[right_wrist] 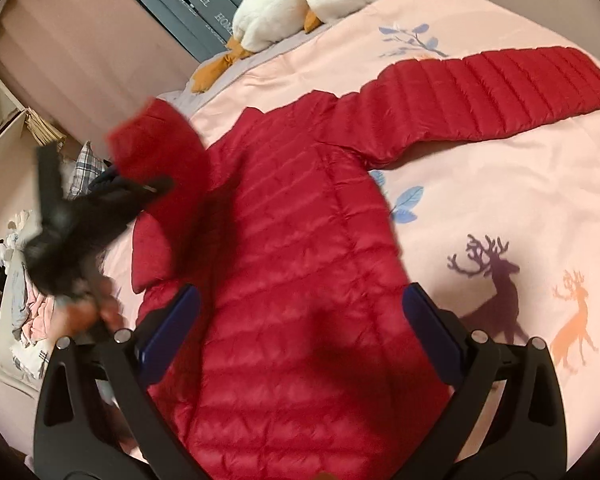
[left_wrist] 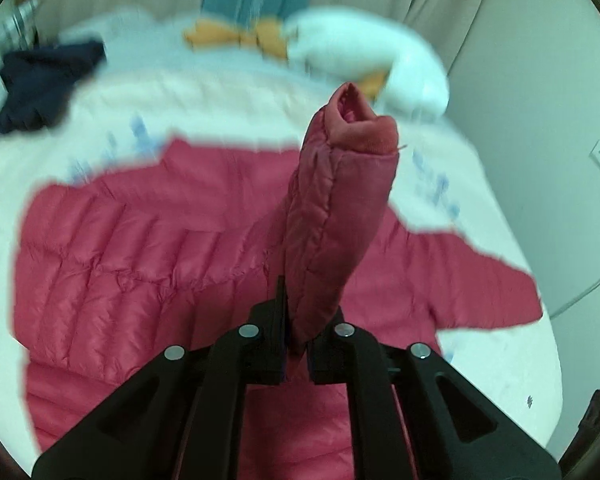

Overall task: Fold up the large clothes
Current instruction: 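Carry the held sleeve across the jacket body with the left tool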

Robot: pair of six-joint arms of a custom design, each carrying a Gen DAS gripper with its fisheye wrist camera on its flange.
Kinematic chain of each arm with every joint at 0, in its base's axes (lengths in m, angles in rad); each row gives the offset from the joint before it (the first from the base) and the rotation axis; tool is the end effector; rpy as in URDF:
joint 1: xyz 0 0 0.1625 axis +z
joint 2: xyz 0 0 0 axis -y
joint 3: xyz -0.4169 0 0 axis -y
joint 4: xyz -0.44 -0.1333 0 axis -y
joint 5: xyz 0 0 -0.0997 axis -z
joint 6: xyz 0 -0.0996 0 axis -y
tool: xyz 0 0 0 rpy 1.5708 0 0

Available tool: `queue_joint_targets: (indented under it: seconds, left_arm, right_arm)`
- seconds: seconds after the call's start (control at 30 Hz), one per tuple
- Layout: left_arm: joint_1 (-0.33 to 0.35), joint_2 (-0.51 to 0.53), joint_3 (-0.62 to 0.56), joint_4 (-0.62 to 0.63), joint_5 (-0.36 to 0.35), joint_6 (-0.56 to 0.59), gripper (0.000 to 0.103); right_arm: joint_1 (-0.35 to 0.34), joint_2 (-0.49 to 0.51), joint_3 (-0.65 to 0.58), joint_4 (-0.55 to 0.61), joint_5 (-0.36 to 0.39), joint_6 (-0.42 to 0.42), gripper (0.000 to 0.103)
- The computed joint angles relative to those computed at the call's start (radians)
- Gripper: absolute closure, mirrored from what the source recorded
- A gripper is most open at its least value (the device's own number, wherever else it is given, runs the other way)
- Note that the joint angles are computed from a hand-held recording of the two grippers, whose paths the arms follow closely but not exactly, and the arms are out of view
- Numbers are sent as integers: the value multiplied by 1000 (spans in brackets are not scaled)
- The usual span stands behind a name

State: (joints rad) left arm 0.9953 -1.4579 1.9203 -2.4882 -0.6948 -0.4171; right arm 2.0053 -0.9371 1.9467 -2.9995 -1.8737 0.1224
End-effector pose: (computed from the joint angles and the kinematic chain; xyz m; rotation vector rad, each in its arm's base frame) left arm -0.1279 -0.5826 0.3670 -0.0690 2.3953 -1.0163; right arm 0.3511 -0.5104 0.0797 0.3556 -2.8624 0.7105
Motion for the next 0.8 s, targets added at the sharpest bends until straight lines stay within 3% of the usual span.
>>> queue_joint_targets:
  seconds: [0.03,0.1,0.3,0.37,0.53,0.67,0.73,0.8]
  left_arm:
    - [22,19,-13,12,-46,-29,85]
    - [41,20,-1,3,-99,-54,46]
    - [30,-115,117,-84,-140,23,29]
    - [28,-173,147,-90,-127,20,18]
    - [49,-343,207,-63,-122,-32,18]
    - [100,-474,255,-68,-179,-83,18]
    - [170,-527,279,-124,-268,-130,18]
    - [254,-555,296,-184,-339,-191,18]
  right_arm:
    - [-9,1,-4,8,11,-1,2]
    - [-27,10,-26,38,42,4,2]
    - [-54,60,-105,77,115,29,2]
    - [-56,89,-144,90,144,42,2]
    - [-65,157,-226,111,228,83,2]
    - [-53,221,-306,152,164,113,2]
    - [-45,250,-344,185,111,130,2]
    - [-46,274,-374,209,106,134,2]
